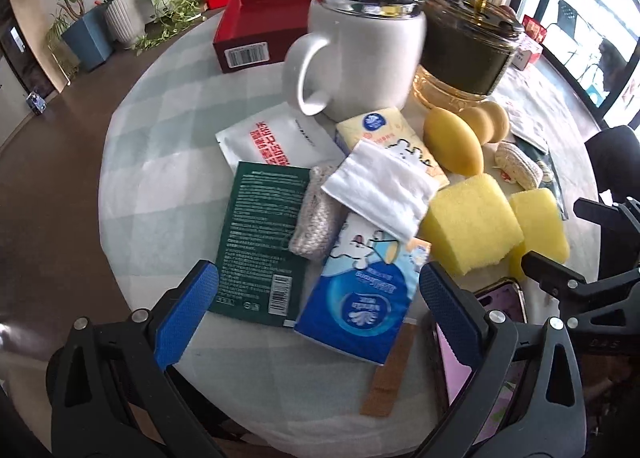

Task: Organize soft objects
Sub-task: 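Grasp the yellow sponge with the right tool while the left tool grasps the blue Vinda tissue pack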

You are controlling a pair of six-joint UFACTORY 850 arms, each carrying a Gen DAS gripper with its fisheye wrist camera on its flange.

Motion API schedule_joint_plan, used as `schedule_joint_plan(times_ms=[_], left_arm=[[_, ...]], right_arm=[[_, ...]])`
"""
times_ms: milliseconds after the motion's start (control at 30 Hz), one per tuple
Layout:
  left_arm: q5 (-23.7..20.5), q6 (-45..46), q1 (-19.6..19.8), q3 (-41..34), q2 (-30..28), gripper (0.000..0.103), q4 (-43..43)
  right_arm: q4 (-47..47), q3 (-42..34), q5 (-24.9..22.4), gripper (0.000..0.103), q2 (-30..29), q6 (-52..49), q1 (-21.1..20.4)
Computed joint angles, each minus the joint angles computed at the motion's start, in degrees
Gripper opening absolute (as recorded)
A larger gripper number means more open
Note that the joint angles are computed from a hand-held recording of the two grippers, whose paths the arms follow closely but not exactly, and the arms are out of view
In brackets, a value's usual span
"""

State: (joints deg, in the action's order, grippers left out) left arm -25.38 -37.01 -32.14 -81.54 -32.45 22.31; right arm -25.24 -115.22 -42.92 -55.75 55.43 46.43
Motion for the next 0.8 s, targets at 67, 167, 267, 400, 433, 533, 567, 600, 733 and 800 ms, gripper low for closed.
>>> schedule_joint_plan(times_ms=[67,167,267,400,433,533,567,600,733,800], left_arm=[[0.54,0.08,0.74,0.25,0.02,0.102,-0.33],[0.92,3.55,2.31,-0.11,-0.49,0.102,-5.0],[1.0,3.7,3.21,-0.83,-1.04,0.102,-5.8],[-2.13,1.23,4.34,-3.03,-2.68,0.102,-4.11],[-2.47,3.9,4.94,-3.29,-2.81,0.101,-7.34],[-1.18,12.99,5.25,-1.53,-0.98,0.101,-16.98],[-1.24,16.36,4.69,-1.22,-0.58,0.101,-18.73],[-1.59,17.33,4.14,-1.25,-0.57,0.101,-18.48],[-3.07,27.49,2.6,-2.44,-2.05,0.1,-25.1],[-3.02,29.81,2.34,-2.49,-2.41,0.1,-27.28]], right_arm=[[0.92,-1.69,-1.1,0.098,-1.1,-0.02,-0.11],[2.2,-3.73,-2.19,0.098,-2.48,-0.64,-0.16],[2.69,-6.34,-4.37,0.097,-4.27,-0.8,-0.02],[5.03,-9.47,-6.97,0.091,-6.5,-1.25,-0.4],[5.3,-9.27,-6.61,0.091,-6.45,-1.14,-0.49],[5.3,-9.09,-6.89,0.091,-6.34,-1.27,-0.37],[5.15,-9.18,-7.06,0.091,-6.37,-1.28,-0.29],[4.98,-9.16,-6.97,0.09,-6.37,-1.23,-0.22],[5.4,-8.94,-6.31,0.089,-6.28,-1.65,-0.29],[5.57,-8.14,-5.46,0.089,-5.85,-2.06,-0.33]])
